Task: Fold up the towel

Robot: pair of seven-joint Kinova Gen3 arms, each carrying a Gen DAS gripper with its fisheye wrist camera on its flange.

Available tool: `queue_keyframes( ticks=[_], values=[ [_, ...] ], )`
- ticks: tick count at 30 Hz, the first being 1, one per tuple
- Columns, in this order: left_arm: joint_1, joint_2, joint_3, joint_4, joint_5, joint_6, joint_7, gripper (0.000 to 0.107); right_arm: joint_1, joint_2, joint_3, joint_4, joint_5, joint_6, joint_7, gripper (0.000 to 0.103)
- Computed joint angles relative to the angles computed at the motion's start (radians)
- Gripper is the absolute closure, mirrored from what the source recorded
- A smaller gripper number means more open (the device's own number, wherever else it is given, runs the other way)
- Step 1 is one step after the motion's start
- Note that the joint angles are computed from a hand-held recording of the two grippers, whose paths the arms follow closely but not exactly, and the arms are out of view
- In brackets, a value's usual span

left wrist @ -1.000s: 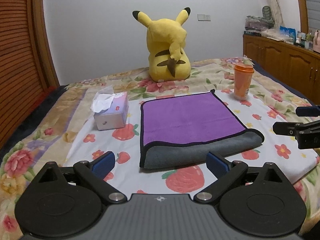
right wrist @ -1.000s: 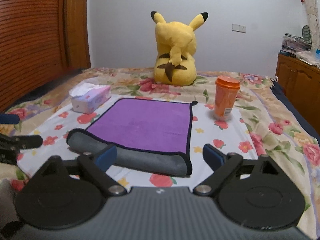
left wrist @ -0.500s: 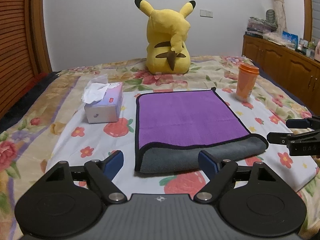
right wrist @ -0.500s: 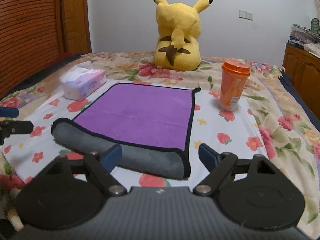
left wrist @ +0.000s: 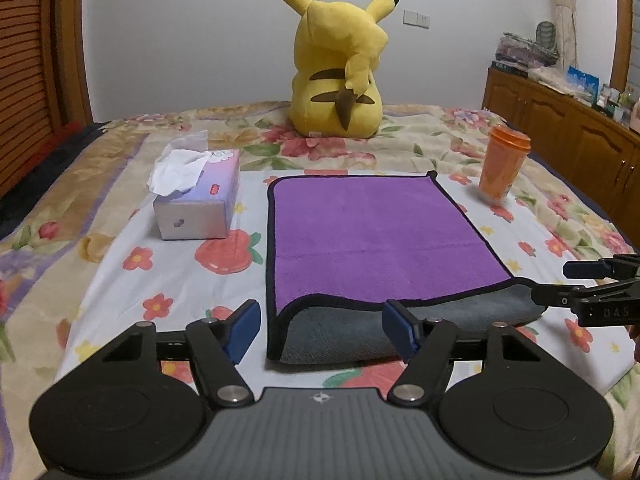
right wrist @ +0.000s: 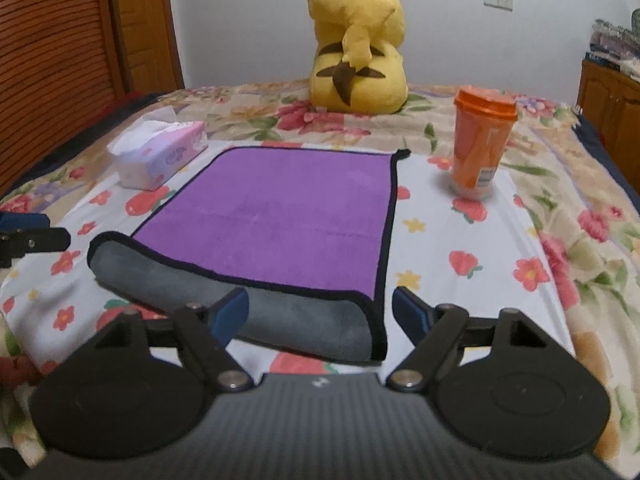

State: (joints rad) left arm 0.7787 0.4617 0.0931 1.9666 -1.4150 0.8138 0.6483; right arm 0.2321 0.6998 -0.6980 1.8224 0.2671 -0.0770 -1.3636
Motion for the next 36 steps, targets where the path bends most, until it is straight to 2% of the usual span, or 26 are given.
queue_keyframes(
  ticks=[9,21,26,28,33,36],
  values=[
    [-0.035,0.027,-0.022,-0.016,0.013,-0.033,-0.047,0.042,-0.032,0.035,0.020,-0.081,-0.069,0.099,0.068,0.025],
    [-0.090,0.048,-0.067,-0.015,0.016,-0.140,-0.077,0.043,-0.037,0.081,0.025,-0.173,-0.223,0.205,0.202,0.026],
    [-0.100,0.049,-0.076,-0.015,0.037,-0.180,-0.102,0.044,-0.020,0.097,0.007,-0.206,-0.293,0.266,0.259,0.031],
    [-0.101,0.050,-0.084,-0.014,0.034,-0.201,-0.107,0.047,-0.014,0.103,0.001,-0.218,-0.319,0.290,0.283,0.032],
    [-0.109,0.051,-0.095,-0.016,0.050,-0.258,-0.149,0.062,-0.022,0.106,0.019,-0.243,-0.384,0.334,0.332,0.036],
    [-0.098,0.057,-0.109,-0.023,0.070,-0.267,-0.176,0.063,-0.032,0.106,0.037,-0.255,-0.421,0.355,0.358,0.040]
  ],
)
